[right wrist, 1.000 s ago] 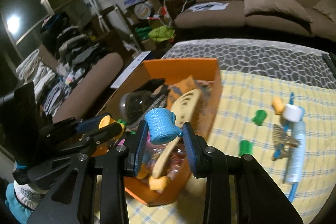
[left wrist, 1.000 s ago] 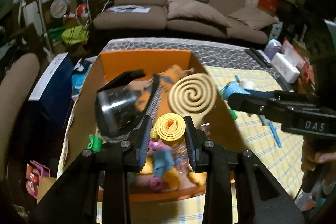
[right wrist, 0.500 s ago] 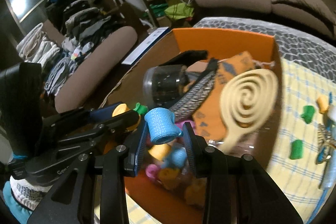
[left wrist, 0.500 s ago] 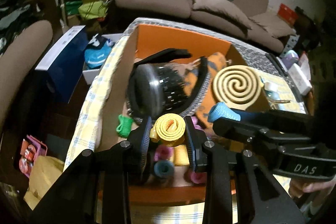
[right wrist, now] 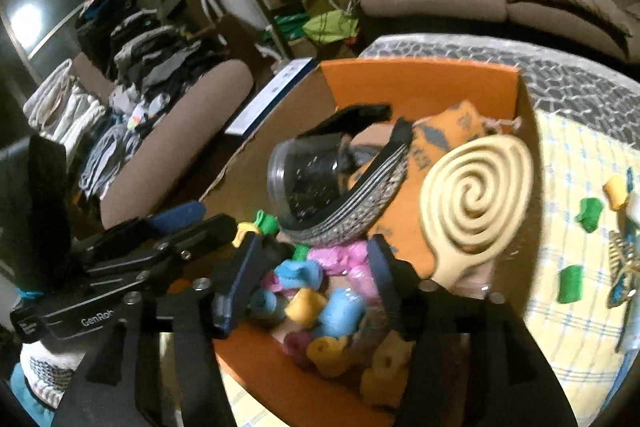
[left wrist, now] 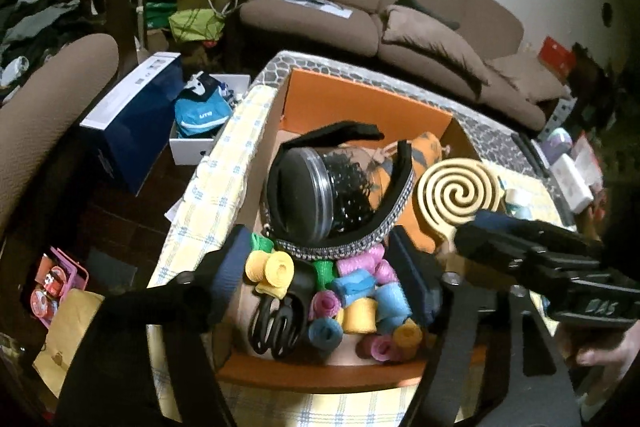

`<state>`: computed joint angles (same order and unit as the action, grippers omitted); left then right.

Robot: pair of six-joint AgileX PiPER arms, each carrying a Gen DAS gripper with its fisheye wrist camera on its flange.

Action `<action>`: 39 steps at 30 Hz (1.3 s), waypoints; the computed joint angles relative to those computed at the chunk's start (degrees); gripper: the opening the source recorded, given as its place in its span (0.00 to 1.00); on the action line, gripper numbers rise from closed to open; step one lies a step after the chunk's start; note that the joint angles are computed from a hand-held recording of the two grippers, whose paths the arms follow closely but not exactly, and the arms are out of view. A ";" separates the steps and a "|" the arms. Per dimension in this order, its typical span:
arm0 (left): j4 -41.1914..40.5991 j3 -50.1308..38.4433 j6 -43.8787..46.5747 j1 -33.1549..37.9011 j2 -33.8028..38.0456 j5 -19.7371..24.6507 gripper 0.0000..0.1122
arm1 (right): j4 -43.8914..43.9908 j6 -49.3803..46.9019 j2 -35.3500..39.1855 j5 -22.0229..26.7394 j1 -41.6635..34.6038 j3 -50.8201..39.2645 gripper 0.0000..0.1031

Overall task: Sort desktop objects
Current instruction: 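Open both tools to drop the rollers into the box, then withdraw both tools from the box back over the table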

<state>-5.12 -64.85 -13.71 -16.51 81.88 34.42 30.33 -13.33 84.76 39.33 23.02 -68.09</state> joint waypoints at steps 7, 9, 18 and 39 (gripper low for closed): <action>6.29 -0.83 -6.14 -3.63 -0.23 -0.53 0.79 | -9.13 5.17 -3.91 -0.59 -0.75 -0.08 0.82; 7.16 -1.23 -7.06 -4.73 -0.07 -0.54 0.87 | -12.03 6.77 -4.65 -0.75 -0.83 0.24 0.83; 12.39 -3.54 -11.56 -11.01 1.72 -0.04 0.91 | -21.22 12.10 -7.57 -0.97 -2.66 3.17 0.99; 23.15 -11.95 -20.24 -27.86 8.93 -1.86 0.91 | 1.47 -16.56 -10.98 11.33 -39.83 5.09 0.99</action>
<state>18.04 -76.80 -33.95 -44.37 90.81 32.56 31.80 -29.89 73.78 50.66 -16.81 -63.00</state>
